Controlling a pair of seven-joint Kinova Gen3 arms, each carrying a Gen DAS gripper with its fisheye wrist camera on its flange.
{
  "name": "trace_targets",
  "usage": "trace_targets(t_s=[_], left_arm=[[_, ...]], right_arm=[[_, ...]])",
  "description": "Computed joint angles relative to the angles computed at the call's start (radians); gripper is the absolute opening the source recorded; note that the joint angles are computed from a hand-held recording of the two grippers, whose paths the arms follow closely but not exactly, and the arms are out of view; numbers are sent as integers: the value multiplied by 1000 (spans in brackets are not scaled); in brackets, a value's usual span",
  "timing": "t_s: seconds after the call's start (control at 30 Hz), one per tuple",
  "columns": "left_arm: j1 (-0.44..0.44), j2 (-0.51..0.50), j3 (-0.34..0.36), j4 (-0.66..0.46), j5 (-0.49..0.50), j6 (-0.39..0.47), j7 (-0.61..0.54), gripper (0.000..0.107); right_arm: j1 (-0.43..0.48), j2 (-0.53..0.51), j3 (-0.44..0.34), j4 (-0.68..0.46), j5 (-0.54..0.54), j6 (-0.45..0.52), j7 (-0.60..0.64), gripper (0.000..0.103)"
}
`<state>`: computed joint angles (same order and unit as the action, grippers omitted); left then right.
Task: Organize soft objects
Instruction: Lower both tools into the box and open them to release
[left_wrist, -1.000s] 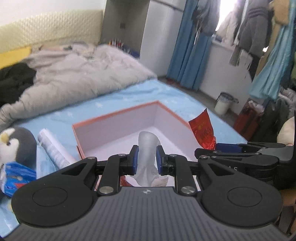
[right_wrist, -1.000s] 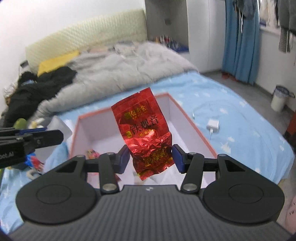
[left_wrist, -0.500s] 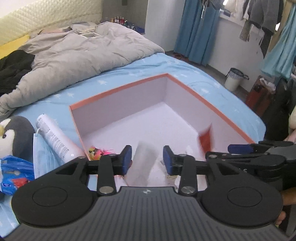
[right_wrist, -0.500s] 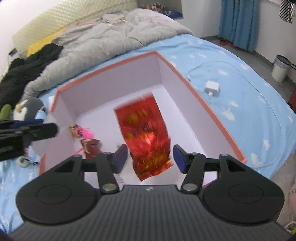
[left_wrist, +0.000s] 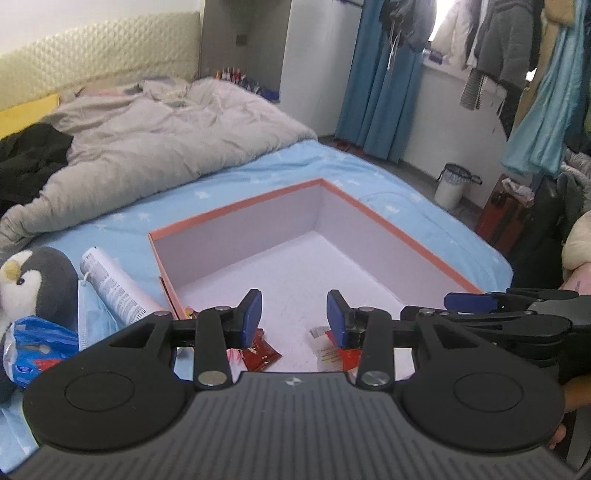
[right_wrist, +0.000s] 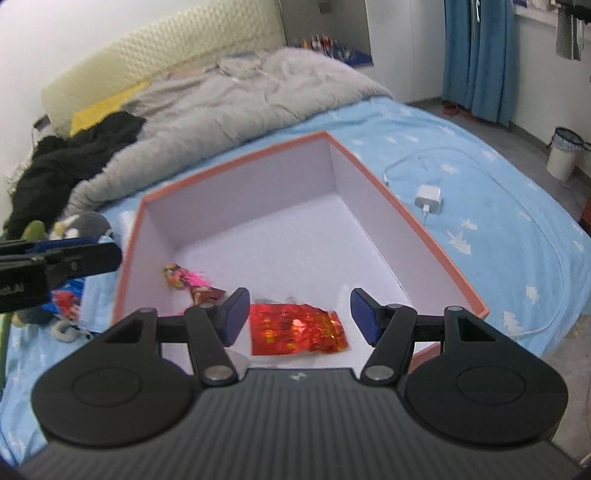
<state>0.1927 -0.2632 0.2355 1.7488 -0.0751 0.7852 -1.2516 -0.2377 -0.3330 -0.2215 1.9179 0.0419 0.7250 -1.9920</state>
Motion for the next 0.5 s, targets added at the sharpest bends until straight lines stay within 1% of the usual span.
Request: trace_targets(t_s=[0.13, 0.23, 0.27, 0.3, 0.4, 0.5], left_arm=[[7, -73, -10, 42, 26, -19, -9, 45], [-7, -134, 11, 70, 23, -17, -7, 45], [-16, -152, 23, 81, 22, -17, 3, 50], [-22, -167, 28, 90, 24, -18, 7, 51], [-33, -216, 34, 118, 34, -14, 9, 51], [-26, -255, 18, 139, 65, -9, 1, 51]], right_arm=[[3, -60, -30, 29, 4, -25, -21, 63], [6, -108, -54, 50, 1, -38, -38, 63], [5, -124, -61, 58, -2, -43, -41, 63], [3, -141, -67, 64, -7, -45, -42, 63], [-14, -168, -66, 80, -36, -47, -35, 63], [-15, -193, -77, 99, -59, -51, -44, 63]])
